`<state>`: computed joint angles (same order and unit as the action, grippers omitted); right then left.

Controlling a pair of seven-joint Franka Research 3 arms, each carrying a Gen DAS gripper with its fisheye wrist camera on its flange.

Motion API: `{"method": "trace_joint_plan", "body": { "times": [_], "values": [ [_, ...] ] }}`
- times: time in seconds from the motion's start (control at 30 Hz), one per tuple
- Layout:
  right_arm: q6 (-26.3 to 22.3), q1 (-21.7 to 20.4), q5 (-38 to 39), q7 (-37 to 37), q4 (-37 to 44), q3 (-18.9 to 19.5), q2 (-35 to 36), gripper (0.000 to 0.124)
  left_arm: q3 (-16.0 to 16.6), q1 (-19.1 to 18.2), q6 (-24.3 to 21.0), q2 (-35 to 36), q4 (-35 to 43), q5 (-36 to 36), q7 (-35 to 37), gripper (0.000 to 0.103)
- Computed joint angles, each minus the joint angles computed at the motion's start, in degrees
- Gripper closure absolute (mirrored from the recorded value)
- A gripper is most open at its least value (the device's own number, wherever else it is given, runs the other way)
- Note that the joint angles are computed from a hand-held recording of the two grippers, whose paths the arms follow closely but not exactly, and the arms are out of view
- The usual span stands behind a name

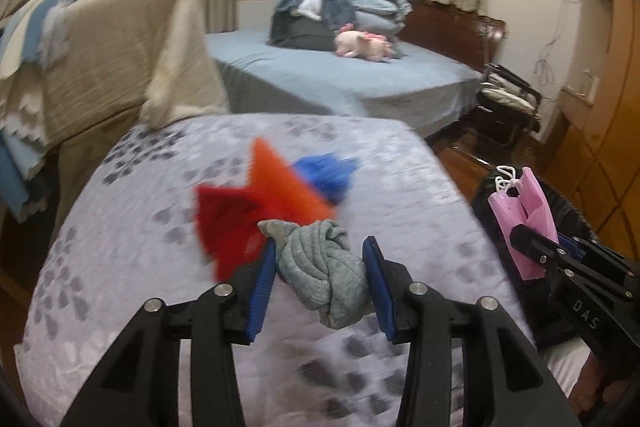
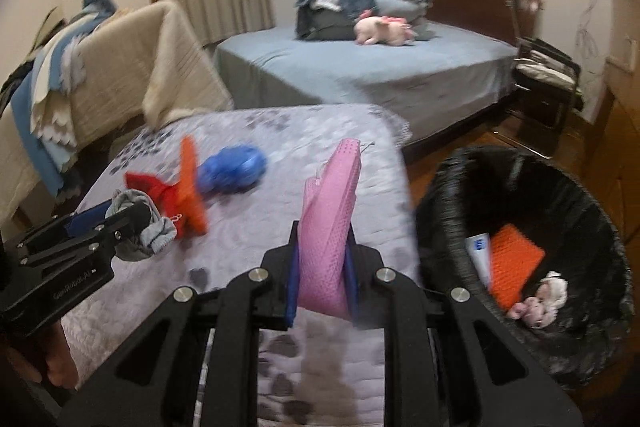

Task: Collect trash
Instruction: 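Carry the grey sock and pink cloth over the bin and release both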

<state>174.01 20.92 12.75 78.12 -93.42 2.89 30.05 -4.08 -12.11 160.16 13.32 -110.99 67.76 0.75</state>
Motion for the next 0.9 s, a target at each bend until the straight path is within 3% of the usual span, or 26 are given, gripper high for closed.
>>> {"method": "trace_joint_plan", "body": {
  "times": [0.53, 0.7, 0.9],
  "values": [
    [3.4, -2.6, -0.68, 5.4, -0.7, -7.2, -1.76, 0.106, 1.11, -7.35, 2.52, 15.27, 22.81, -12.36, 16.96, 0.059],
    [3.75, -2.98, -1.96, 7.63, -0.65, -10.01, -1.79, 0.106, 0.58, -9.03, 2.28, 21.94, 32.76, -19.01, 26.23, 0.059],
    [2.27, -3.77, -3.8, 10.82, 0.83, -13.39, -0.51, 0.106, -2.44, -9.88, -0.76, 32.5, 48.39, -29.23, 39.56, 0.059]
  ]
}}
